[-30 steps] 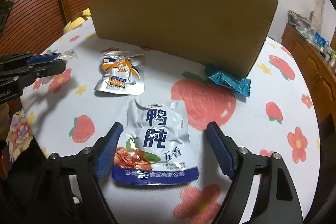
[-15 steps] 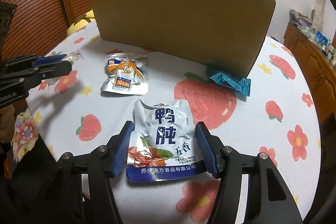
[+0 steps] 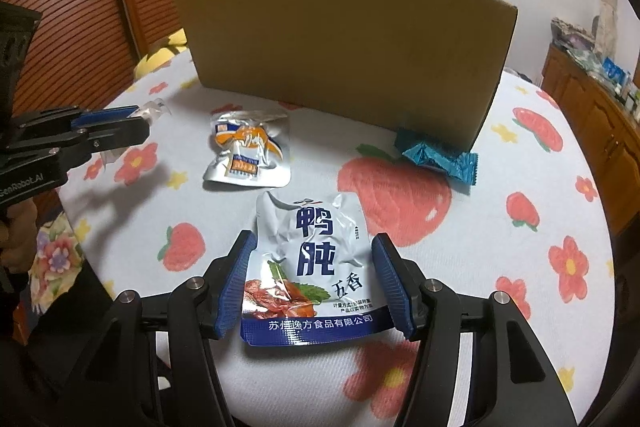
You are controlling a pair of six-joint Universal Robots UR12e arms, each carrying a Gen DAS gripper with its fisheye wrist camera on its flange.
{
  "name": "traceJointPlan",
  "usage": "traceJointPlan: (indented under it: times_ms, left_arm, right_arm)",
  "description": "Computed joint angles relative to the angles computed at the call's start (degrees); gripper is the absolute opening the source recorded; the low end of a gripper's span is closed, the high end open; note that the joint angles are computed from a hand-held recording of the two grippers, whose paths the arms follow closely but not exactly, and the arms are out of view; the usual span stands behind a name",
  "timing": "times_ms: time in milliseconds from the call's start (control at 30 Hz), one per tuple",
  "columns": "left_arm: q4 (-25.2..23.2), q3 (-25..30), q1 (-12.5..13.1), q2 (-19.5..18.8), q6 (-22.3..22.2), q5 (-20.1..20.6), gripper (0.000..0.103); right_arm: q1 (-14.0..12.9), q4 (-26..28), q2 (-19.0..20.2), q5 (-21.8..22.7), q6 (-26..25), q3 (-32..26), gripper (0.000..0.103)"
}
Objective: Organize snacks
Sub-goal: 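Lift both held snacks and carry them over the box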
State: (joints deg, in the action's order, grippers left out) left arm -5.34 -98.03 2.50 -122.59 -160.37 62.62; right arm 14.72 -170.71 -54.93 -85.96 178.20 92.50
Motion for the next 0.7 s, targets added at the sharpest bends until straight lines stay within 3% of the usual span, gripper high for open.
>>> traceJointPlan:
  times_ms: [700]
  left_arm:
    - [2.73,3.85,0.09,0.20,-0.37,0.59,0.020]
  right_arm:
    - [-0.66,-5.90,-2.28,-0.27,-0.69,-1.99,0.061]
